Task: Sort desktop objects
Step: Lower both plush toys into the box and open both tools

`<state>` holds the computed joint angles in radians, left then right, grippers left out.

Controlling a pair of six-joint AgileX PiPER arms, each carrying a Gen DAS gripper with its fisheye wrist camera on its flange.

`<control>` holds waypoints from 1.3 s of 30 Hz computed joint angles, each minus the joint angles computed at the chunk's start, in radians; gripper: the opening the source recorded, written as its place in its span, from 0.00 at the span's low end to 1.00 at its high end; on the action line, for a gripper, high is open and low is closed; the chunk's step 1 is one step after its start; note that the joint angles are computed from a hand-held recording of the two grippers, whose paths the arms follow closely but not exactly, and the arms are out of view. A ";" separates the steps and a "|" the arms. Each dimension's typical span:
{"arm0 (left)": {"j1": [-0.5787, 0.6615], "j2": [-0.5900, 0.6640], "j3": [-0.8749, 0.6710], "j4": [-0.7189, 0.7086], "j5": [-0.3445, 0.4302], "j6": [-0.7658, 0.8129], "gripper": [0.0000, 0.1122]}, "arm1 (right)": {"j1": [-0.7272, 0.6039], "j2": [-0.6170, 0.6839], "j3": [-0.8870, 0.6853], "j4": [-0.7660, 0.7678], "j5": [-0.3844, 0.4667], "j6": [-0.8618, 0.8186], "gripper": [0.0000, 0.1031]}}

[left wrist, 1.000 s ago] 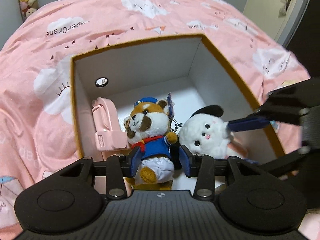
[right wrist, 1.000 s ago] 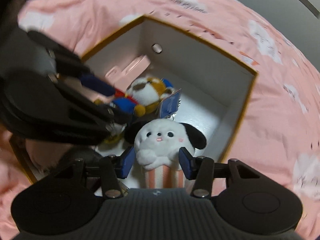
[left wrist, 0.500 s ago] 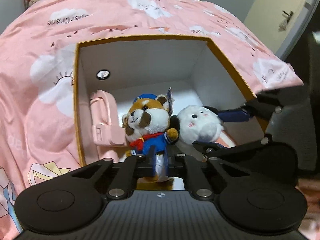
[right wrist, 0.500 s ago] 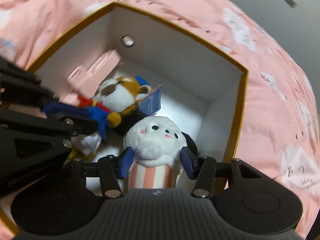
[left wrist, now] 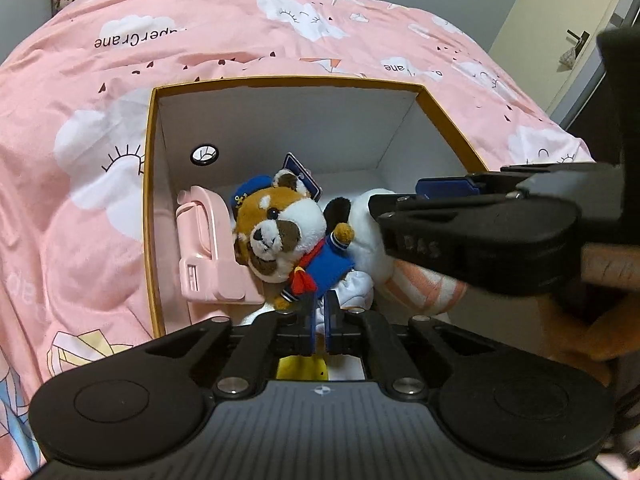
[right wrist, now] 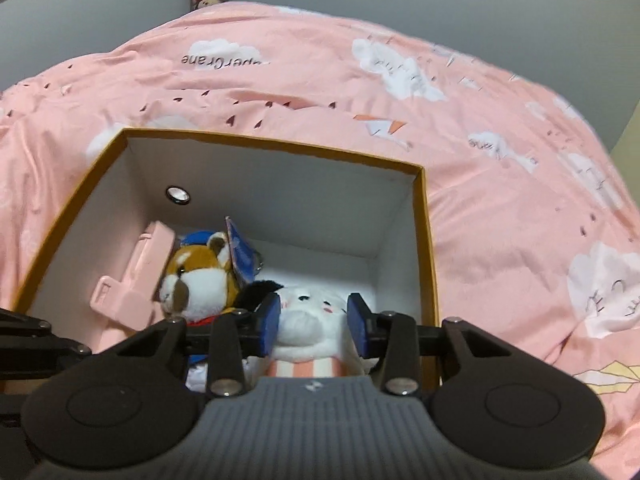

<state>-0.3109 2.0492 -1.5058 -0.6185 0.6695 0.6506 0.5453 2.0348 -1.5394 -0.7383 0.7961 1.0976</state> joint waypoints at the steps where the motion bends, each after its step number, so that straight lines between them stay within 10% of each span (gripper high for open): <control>1: 0.004 -0.007 0.008 -0.002 -0.003 0.005 0.04 | -0.014 -0.025 0.018 0.051 -0.035 -0.037 0.37; 12: 0.031 -0.026 0.023 -0.046 0.002 0.068 0.04 | -0.044 -0.180 0.089 0.494 0.063 -0.881 0.37; 21: 0.001 0.005 -0.012 -0.048 -0.008 0.089 0.04 | -0.004 -0.027 -0.033 0.436 0.187 -1.190 0.38; 39: -0.054 0.190 -0.318 0.201 0.060 -0.176 0.04 | -0.036 0.031 -0.010 0.234 -0.037 -0.966 0.38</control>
